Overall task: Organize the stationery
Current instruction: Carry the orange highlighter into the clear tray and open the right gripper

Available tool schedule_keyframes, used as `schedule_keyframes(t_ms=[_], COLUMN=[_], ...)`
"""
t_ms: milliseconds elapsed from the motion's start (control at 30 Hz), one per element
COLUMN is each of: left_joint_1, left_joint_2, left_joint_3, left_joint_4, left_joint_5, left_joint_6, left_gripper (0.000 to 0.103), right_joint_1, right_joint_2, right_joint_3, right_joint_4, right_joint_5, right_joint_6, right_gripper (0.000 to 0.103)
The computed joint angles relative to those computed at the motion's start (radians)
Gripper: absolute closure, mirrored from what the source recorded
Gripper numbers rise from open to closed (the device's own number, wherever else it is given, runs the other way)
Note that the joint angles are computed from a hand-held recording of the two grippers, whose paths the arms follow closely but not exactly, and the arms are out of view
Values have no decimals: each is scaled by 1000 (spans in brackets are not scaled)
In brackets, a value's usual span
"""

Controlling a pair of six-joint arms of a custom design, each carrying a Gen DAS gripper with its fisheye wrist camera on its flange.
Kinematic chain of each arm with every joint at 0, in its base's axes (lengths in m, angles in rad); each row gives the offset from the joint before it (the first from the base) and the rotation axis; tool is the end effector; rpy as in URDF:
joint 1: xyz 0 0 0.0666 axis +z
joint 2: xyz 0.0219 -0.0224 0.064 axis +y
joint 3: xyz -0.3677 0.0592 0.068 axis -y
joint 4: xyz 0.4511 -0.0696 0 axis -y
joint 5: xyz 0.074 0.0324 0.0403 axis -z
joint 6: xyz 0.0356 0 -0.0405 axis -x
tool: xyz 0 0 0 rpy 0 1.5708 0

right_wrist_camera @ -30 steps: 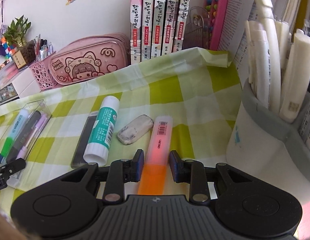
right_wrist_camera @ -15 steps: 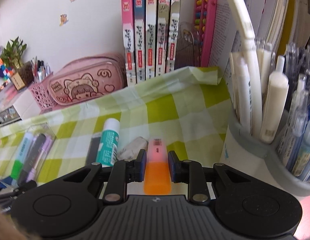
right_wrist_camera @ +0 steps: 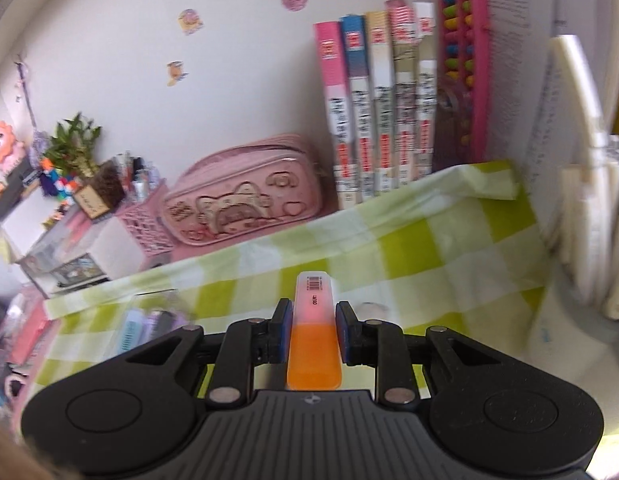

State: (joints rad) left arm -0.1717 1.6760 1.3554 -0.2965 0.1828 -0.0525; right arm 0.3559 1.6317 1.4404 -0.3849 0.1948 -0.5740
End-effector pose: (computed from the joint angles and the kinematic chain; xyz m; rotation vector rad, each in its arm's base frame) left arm 0.6344 -0.1170 0.2837 0.3474 2.1609 -0.2673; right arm 0.6083 0.2183 0.3482 0.3474 2.1253 0.3356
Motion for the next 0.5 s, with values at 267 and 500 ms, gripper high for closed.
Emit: schedule_keyframes(t_ms=[267, 500], left_joint_1=[0, 0], left_joint_2=[0, 0], left_joint_3=[0, -1], left_joint_4=[0, 1], left_joint_5=[0, 5], left_joint_6=[0, 0], left_gripper=[25, 25], right_joint_1=[42, 56], right_joint_2=[127, 243], right_joint_3=[168, 325], right_joint_4=[-43, -114], right_joint_5=[-123, -203], right_joint_6=[-8, -57], right_gripper=[47, 47])
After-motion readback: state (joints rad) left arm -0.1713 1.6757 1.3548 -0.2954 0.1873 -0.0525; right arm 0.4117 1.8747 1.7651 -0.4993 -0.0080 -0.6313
